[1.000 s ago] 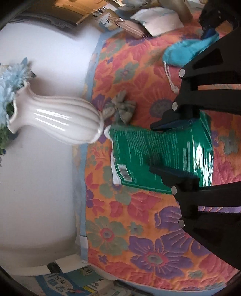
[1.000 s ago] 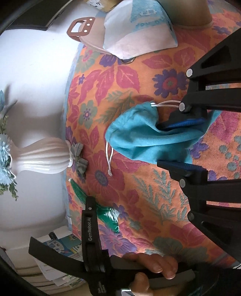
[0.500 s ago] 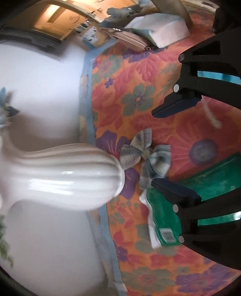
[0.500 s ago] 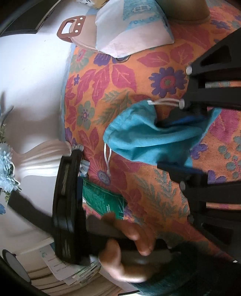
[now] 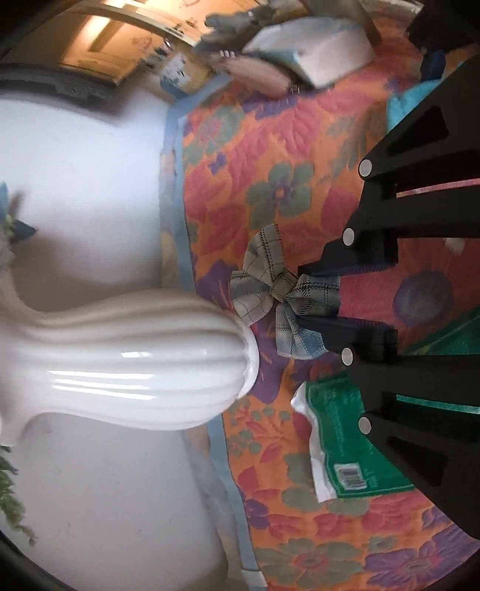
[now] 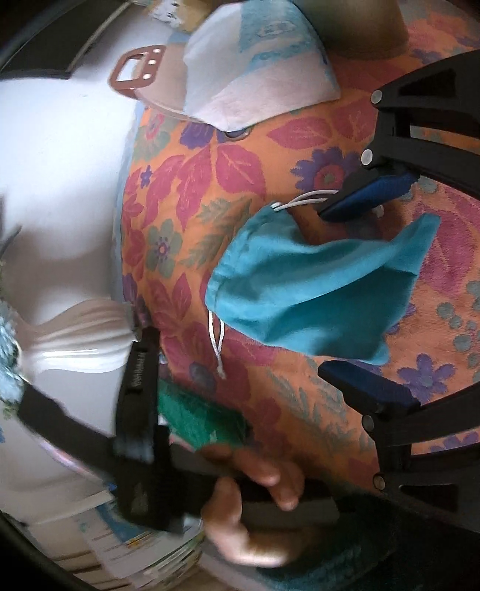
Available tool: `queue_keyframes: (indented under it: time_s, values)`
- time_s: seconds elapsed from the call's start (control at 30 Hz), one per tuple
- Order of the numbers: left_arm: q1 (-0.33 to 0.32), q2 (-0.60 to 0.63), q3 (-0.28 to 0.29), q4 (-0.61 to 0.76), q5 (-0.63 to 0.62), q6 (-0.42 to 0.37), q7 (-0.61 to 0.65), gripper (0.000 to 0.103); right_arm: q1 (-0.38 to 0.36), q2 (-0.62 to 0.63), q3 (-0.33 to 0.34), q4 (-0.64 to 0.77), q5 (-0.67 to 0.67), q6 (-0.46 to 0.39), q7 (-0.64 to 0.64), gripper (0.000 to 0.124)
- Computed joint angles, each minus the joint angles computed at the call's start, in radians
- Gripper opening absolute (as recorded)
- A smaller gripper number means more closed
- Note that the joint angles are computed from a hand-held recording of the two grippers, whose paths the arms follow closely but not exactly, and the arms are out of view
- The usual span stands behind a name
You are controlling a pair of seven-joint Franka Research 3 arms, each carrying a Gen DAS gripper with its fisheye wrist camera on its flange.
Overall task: Organize soft objects
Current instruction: 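Carry the scrunchie and teal pouch to the glass bowl and open both tools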
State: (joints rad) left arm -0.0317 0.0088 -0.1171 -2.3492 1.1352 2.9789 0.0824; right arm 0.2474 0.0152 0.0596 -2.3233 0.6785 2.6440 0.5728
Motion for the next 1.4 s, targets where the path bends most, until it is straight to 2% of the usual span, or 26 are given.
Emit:
queue_keyframes:
  time_s: [0.07, 0.1, 0.13, 0.2, 0.23, 0.33, 0.4, 0.47, 0.53, 0.63, 0.7, 0.83, 0.93, 1.03, 1.17, 1.27, 1.4]
  values:
    - [-0.003, -0.035, -0.006, -0.02, 0.048, 0.013, -0.053, 0.016, 0.016, -0.002, 0.013, -0.021, -0.042, 0.07, 0.019, 0.074]
    - [-0.004, -0.054, -0.013, -0.032, 0.058, 0.014, -0.063, 0.016, 0.017, -0.007, 0.014, -0.021, -0.008, 0.063, -0.017, 0.053]
    - [-0.006, -0.075, -0.022, -0.046, 0.056, 0.008, -0.063, 0.016, 0.018, -0.017, 0.013, -0.027, 0.008, 0.059, -0.036, 0.039]
    - [-0.012, -0.126, -0.048, -0.076, 0.043, -0.011, -0.061, 0.016, 0.021, -0.032, 0.01, -0.039, 0.004, 0.062, -0.037, 0.031]
    - [-0.013, -0.153, -0.061, -0.093, 0.038, -0.012, -0.065, 0.016, 0.018, -0.041, 0.003, -0.04, 0.017, 0.036, -0.046, 0.028]
    - [-0.018, -0.219, -0.102, -0.135, 0.003, -0.034, -0.068, 0.016, -0.006, -0.086, -0.035, -0.039, 0.118, -0.11, -0.126, 0.026]
    - [-0.036, -0.261, -0.122, -0.17, -0.053, -0.028, -0.045, 0.016, -0.018, -0.128, -0.048, -0.066, 0.126, -0.12, -0.138, 0.026]
    - [-0.035, -0.291, -0.162, -0.187, -0.067, -0.023, -0.062, 0.016, -0.034, -0.171, -0.055, -0.096, 0.073, -0.119, -0.088, 0.026]
    - [-0.03, -0.312, -0.2, -0.198, -0.07, -0.019, -0.098, 0.016, -0.059, -0.206, -0.088, -0.102, 0.051, -0.185, -0.07, 0.026]
    - [-0.017, -0.307, -0.248, -0.187, -0.043, 0.004, -0.157, 0.016, -0.096, -0.254, -0.12, -0.117, 0.025, -0.22, -0.06, 0.026]
    - [-0.034, -0.282, -0.269, -0.162, -0.042, 0.006, -0.163, 0.016, -0.118, -0.266, -0.139, -0.11, 0.013, -0.243, -0.044, 0.026]
    - [-0.094, -0.206, -0.266, -0.098, -0.077, 0.025, -0.098, 0.016, -0.175, -0.261, -0.167, -0.068, -0.048, -0.305, -0.005, 0.026]
    - [-0.147, -0.148, -0.265, -0.041, -0.088, 0.02, -0.064, 0.016, -0.222, -0.261, -0.169, -0.051, -0.131, -0.284, 0.041, 0.026]
    - [-0.207, -0.085, -0.254, 0.025, -0.103, 0.018, -0.008, 0.016, -0.257, -0.252, -0.197, -0.012, -0.144, -0.296, 0.042, 0.026]
    - [-0.289, 0.0, -0.239, 0.135, -0.111, -0.006, 0.065, 0.016, -0.296, -0.224, -0.22, 0.039, -0.133, -0.275, 0.049, 0.026]
    - [-0.35, 0.055, -0.223, 0.225, -0.064, -0.069, 0.069, 0.016, -0.322, -0.182, -0.24, 0.1, -0.092, -0.289, 0.039, 0.026]
    - [-0.419, 0.121, -0.189, 0.331, -0.047, -0.104, 0.099, 0.016, -0.354, -0.13, -0.251, 0.175, -0.035, -0.32, 0.027, 0.026]
